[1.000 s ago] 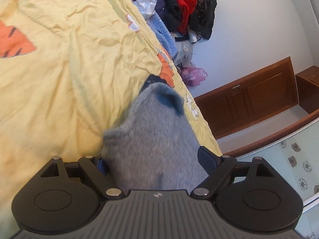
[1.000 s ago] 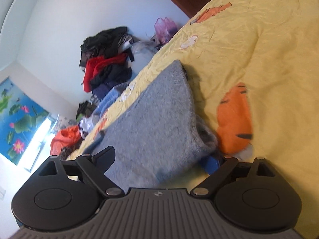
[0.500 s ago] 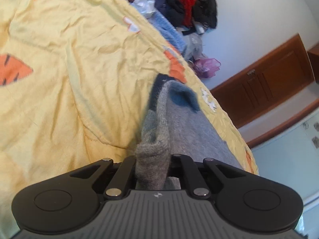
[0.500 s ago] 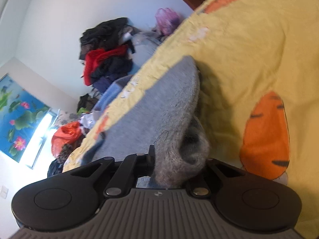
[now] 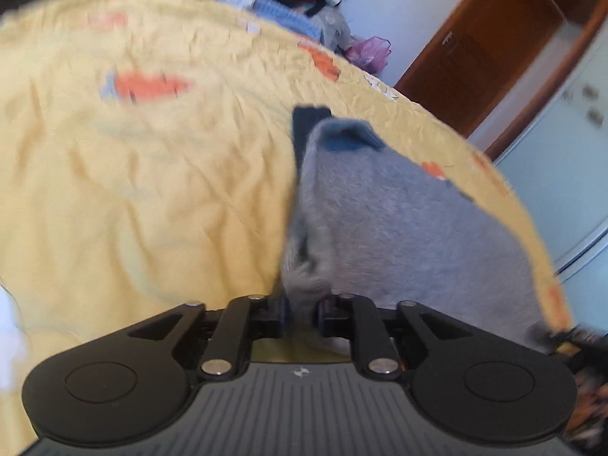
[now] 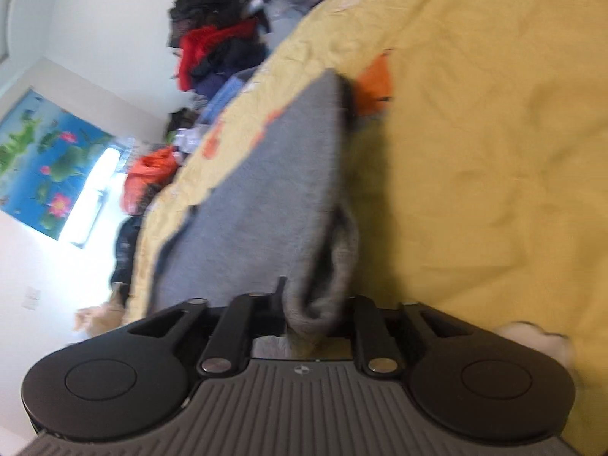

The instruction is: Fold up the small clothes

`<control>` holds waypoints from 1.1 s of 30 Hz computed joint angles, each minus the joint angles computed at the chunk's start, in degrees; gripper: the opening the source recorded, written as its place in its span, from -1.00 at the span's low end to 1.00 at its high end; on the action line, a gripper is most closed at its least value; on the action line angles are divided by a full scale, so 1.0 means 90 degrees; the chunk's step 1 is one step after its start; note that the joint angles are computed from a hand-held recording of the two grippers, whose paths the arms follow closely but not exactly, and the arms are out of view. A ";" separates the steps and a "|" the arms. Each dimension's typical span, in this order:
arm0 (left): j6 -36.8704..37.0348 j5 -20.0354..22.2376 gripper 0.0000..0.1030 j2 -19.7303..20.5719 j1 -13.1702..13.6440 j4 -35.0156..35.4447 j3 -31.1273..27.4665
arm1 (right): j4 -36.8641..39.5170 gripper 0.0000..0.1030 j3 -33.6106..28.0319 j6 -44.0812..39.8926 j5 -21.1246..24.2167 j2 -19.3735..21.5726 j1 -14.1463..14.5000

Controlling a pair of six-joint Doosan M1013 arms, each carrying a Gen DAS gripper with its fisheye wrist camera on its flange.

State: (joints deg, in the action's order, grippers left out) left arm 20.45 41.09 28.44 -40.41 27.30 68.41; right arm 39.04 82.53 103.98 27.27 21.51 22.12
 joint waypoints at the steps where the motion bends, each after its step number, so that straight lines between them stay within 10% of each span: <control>1: -0.0094 0.0387 -0.40 0.0035 -0.0086 0.0565 -0.0140 | -0.0234 -0.04 0.0051 0.0193 -0.0166 -0.0055 -0.0003; 5: 0.0018 0.1026 0.71 0.0364 -0.0350 0.3410 -0.0698 | -0.1526 0.23 -0.0054 0.0945 -0.1212 -0.0125 -0.0002; 10: 0.2692 0.0864 0.70 0.1550 -0.0193 0.3353 -0.2467 | -0.3534 0.24 -0.1315 0.1512 -0.0654 0.0608 0.0022; 15: 0.5328 0.1829 0.18 0.2740 -0.0071 0.1796 -0.4529 | -0.3941 0.24 -0.2518 0.1646 0.0512 0.1447 0.0008; 18: 0.5590 0.2605 -0.05 0.3280 0.0023 0.1505 -0.5531 | -0.4058 0.26 -0.2788 0.1516 0.0818 0.1644 0.0027; 20: 0.5780 0.3207 -0.56 0.3662 0.0144 0.0984 -0.6325 | -0.4087 0.31 -0.2884 0.1578 0.0932 0.1715 0.0029; 24: 0.5717 0.2929 -0.89 0.3488 0.0247 0.0548 -0.6003 | -0.3216 0.27 -0.3002 0.1213 0.1007 0.1807 -0.0099; 26: 0.5483 0.2838 -0.91 0.3407 0.0211 0.0848 -0.5848 | -0.3073 -0.31 -0.3099 0.0995 0.1106 0.1851 -0.0115; 30: 0.4537 0.2702 -0.91 0.3162 0.0266 0.1225 -0.5474 | -0.3481 -0.41 -0.3095 0.0834 0.0753 0.1777 -0.0018; 33: 0.4624 0.3367 -0.92 0.3485 0.0390 0.0738 -0.6081 | -0.3838 -0.56 -0.3122 0.1060 0.0527 0.1801 0.0005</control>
